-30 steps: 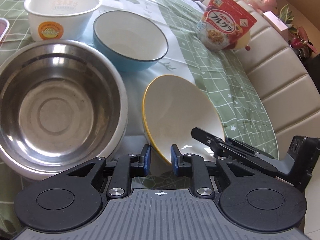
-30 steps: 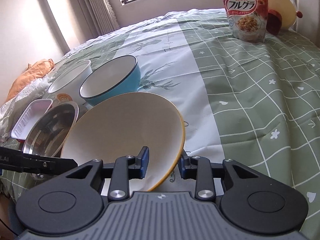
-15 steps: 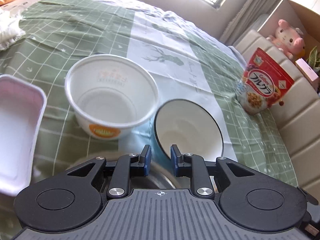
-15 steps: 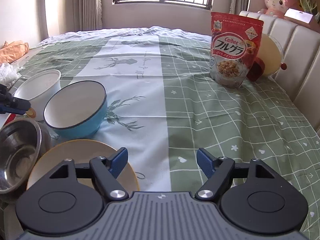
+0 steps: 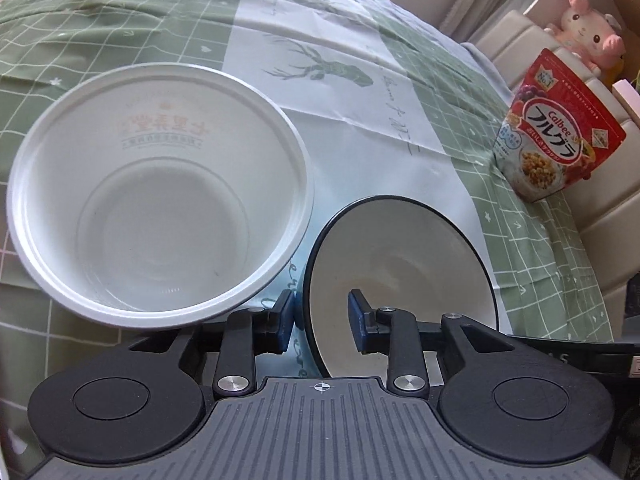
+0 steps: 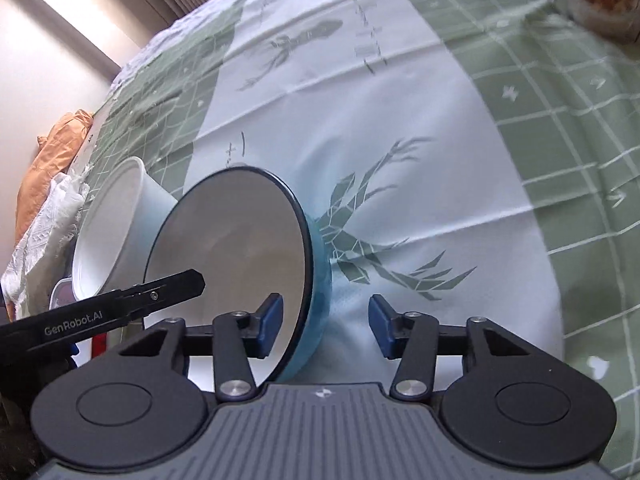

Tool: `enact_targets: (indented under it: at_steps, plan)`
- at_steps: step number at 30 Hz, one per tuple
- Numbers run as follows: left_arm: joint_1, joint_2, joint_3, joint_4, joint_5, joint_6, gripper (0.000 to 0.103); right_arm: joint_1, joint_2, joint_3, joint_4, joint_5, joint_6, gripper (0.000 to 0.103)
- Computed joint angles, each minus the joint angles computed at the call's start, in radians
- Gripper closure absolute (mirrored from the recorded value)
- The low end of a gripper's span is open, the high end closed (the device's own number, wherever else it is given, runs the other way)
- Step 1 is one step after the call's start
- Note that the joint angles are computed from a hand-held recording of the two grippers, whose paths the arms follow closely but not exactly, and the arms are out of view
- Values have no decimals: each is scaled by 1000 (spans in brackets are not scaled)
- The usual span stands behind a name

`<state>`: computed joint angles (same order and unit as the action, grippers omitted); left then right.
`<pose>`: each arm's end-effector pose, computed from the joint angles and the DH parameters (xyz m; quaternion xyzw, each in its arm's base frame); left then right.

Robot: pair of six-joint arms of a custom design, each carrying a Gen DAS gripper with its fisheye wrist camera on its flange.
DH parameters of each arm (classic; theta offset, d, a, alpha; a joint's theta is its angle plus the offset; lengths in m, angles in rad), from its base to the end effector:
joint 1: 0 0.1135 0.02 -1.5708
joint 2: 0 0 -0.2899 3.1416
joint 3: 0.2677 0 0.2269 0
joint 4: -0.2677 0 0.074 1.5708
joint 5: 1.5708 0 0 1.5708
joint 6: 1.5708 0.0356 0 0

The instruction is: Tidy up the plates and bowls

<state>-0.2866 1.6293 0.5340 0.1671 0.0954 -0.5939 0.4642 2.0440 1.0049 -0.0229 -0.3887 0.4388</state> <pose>0.2447 -0.0756 0.1482 -0.1302 0.9389 -0.1754 0.2661 0.3220 0.1763 0.1200 -0.0607 0.9489 0.2759 0.1406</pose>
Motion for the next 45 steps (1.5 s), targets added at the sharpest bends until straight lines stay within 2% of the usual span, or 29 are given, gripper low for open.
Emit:
enact_targets:
  at_steps: [2, 4, 6, 9, 11, 14, 18, 21, 24, 28, 33, 42, 45]
  plan:
    - [-1, 24, 27, -25, 20, -4, 67, -4, -4, -15, 15, -29, -18, 76]
    - [-24, 23, 41, -41, 10, -13, 59, -6, -45, -55, 39, -17, -34, 76]
    - [-47, 24, 62, -69, 21, -16, 55, -3, -97, -101, 52, 46, -51, 76]
    - [-77, 50, 95, -92, 89, -16, 55, -24, -155, -164, 74, 109, -92, 76]
    - [-84, 88, 118, -93, 129, -22, 57, -73, -150, -169, 75, 72, -115, 76]
    - [-82, 146, 168, -97, 119, -23, 64, -135, -94, -137, 59, -31, -100, 76]
    - [-95, 205, 232, -122, 93, -23, 64, -162, 17, -43, 6, -138, -87, 74]
    - [-105, 226, 265, -154, 81, -10, 63, -164, 30, -18, -17, -148, -76, 73]
    - [-108, 220, 271, -172, 78, -28, 63, -132, -3, -43, -2, -87, -77, 73]
    - [-142, 173, 267, -192, 38, -23, 60, -96, -71, -82, 20, -14, -57, 72]
    - [-159, 65, 234, -206, 31, -40, 60, -106, -198, -133, 14, -19, -45, 72]
    - [-317, -186, 186, -356, -44, -151, 60, -86, -507, -279, -95, 11, -49, 72]
    - [-400, -248, 151, -373, -81, -204, 60, -88, -609, -375, -103, 11, -49, 72]
